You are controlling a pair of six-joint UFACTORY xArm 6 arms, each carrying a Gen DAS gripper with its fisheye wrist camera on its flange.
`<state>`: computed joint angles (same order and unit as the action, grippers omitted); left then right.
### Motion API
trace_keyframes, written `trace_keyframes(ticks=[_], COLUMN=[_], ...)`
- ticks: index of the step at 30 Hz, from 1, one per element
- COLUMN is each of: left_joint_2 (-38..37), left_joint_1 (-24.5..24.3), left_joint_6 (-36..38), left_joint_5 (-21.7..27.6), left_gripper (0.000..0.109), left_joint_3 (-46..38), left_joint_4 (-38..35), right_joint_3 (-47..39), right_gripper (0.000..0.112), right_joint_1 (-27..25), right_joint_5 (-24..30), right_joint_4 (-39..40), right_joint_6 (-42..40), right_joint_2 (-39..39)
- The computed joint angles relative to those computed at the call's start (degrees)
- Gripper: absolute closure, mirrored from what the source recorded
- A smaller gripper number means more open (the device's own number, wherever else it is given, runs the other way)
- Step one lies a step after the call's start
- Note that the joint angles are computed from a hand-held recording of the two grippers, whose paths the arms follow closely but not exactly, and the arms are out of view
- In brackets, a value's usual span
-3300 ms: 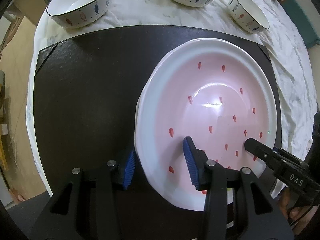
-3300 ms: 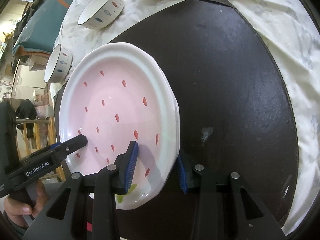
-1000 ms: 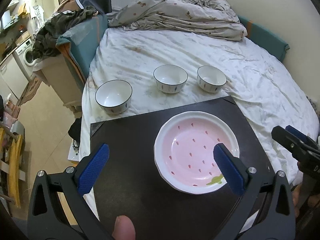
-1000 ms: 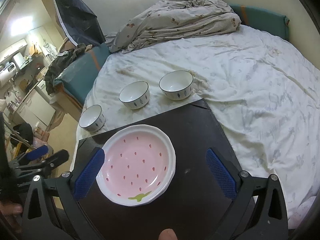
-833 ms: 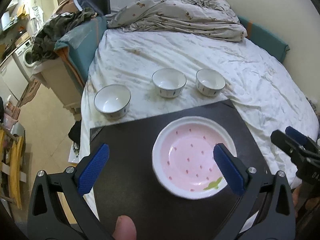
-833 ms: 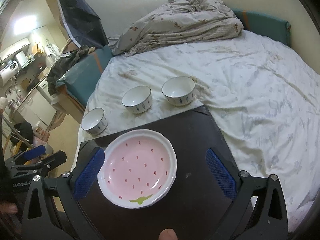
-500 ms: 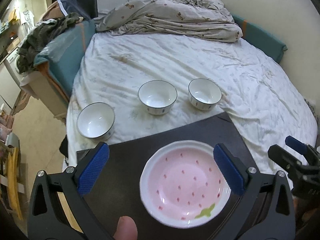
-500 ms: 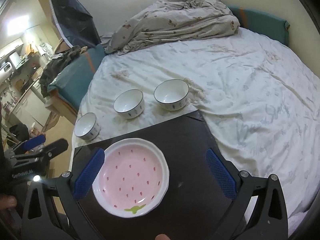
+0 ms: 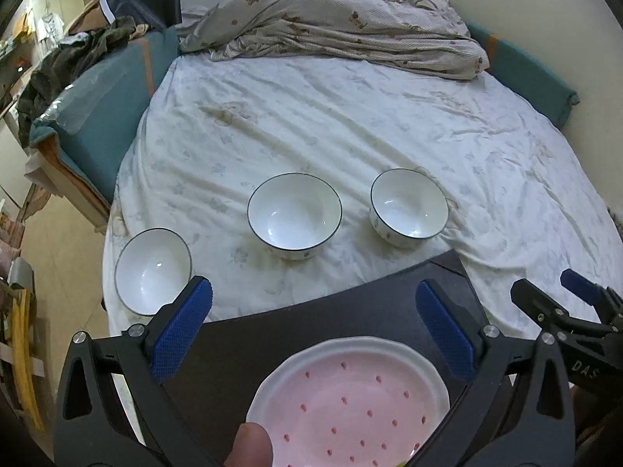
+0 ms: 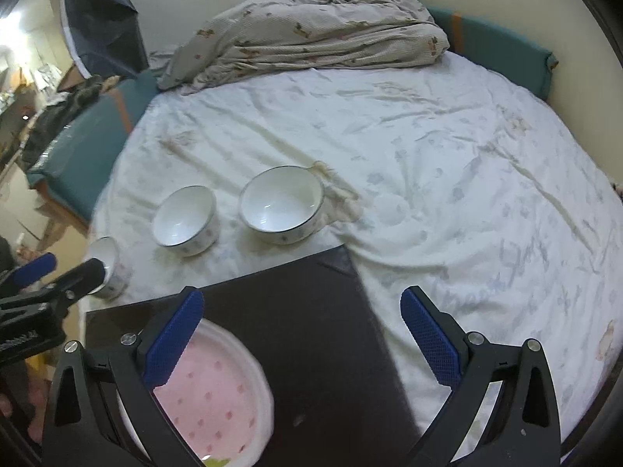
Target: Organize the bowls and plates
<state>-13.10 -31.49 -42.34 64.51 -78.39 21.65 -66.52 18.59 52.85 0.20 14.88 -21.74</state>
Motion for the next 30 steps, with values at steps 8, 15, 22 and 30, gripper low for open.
trace_keyframes(ticks=[8,15,22,30], left_joint_2=[7.05,13.32,21.56,31.69], left_joint_1=[2.45,4.38,5.75,7.31], left_joint_6=[0.78,2.21,4.36,6.22], left_joint_5=[0.0,-0.13,-1.61,0.75], left_gripper=[0.006,0.006,0.016,0.062], left_joint_3=[-4.83,-9.57,-15.7,-25.16], left_joint_4=[-1.76,-6.47,-14.1,-23.59], right_joint_3=[-3.55,-8.37,-14.27,-22.6], right_gripper=[0.009,0.009,0.01,0.043], right_joint_1=[-3.07,-6.23,-9.46,-13.28], right_joint_5=[-1.66,-5.2,-3.17,7.93], right_joint_4=[2.63,5.0,16.15,33.35], right_joint_6=[-0.28,-1.36,-7.48,-10.39], right_joint_2=[6.84,13.54,21.15,31.82])
